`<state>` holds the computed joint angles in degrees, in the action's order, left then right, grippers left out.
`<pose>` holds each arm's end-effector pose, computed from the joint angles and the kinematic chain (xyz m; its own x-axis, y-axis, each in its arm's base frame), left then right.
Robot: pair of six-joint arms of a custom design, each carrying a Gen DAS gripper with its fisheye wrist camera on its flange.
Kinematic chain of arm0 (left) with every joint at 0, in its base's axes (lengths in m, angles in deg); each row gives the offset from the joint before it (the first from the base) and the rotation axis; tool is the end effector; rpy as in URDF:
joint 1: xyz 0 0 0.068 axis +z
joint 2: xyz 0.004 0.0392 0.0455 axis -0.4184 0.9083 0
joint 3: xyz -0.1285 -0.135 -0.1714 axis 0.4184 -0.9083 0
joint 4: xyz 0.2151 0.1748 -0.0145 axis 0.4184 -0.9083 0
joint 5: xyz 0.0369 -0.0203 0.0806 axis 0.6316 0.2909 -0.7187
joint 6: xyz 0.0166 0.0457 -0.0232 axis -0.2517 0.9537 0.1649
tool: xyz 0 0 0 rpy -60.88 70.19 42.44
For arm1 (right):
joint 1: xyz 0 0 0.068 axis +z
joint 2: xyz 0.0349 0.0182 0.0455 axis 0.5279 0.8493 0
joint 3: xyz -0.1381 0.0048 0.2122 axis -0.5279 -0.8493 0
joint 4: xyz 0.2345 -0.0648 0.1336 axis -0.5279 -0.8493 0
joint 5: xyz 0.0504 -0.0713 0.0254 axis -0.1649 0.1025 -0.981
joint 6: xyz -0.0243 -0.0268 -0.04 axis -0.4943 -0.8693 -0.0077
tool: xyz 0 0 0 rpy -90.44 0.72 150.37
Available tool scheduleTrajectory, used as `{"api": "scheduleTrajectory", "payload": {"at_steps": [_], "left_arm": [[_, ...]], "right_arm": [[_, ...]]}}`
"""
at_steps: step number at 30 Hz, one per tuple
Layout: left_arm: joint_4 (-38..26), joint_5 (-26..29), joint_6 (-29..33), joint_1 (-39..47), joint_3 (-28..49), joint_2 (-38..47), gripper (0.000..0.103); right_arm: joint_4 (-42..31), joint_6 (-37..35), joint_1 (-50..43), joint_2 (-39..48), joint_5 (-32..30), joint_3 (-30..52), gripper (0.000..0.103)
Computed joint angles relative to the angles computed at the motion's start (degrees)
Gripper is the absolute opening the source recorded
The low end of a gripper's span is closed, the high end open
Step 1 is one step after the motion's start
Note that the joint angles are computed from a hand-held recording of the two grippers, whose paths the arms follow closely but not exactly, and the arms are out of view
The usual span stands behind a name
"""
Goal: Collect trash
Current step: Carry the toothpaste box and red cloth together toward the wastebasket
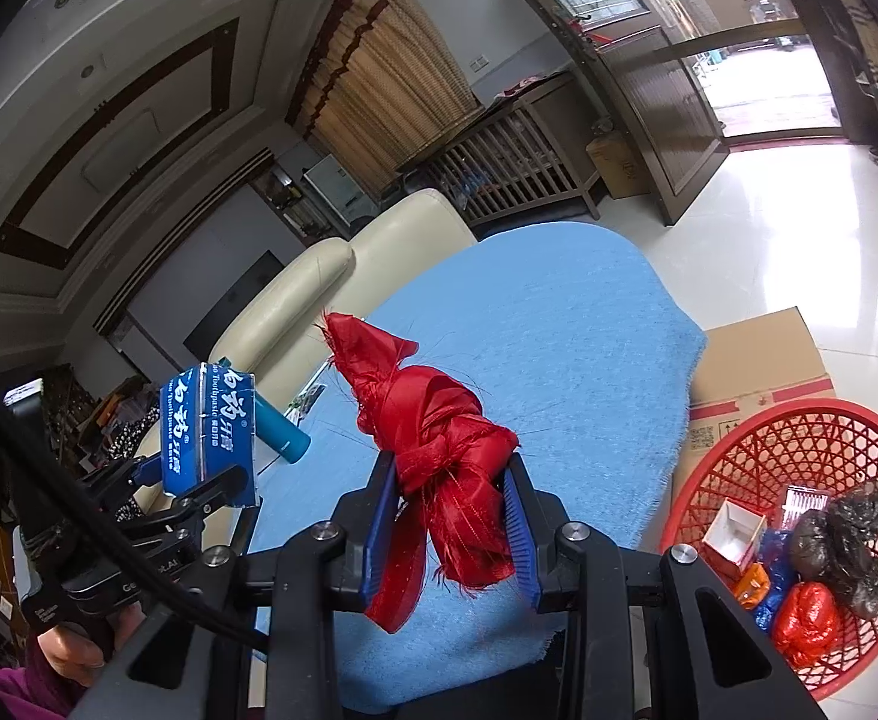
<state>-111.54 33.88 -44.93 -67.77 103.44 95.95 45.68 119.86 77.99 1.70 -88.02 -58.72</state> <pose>0.1522 -0.1093 0.2373 -0.6824 0.3054 -0.6642 0.0354 0.9213 0.3873 0.1639 0.1705 0.1443 -0.7084 0.2242 -0.6692 -0.3382 0.7244 0.6007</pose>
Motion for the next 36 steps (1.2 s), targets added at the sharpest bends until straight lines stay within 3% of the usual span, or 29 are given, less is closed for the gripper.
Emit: {"api": "scheduleTrajectory", "payload": {"at_steps": [21,36], "left_arm": [[0.8,-0.2,-0.7,-4.2,3.3,7.9,0.065],[3.6,-0.2,2.4,-5.3,3.9,11.5,0.065]], "right_arm": [[-6.3,2.7,-1.3,-12.8,0.9,-5.0,0.036],[-13.4,4.3,-3.0,-24.3,1.3,-8.6,0.036]]}}
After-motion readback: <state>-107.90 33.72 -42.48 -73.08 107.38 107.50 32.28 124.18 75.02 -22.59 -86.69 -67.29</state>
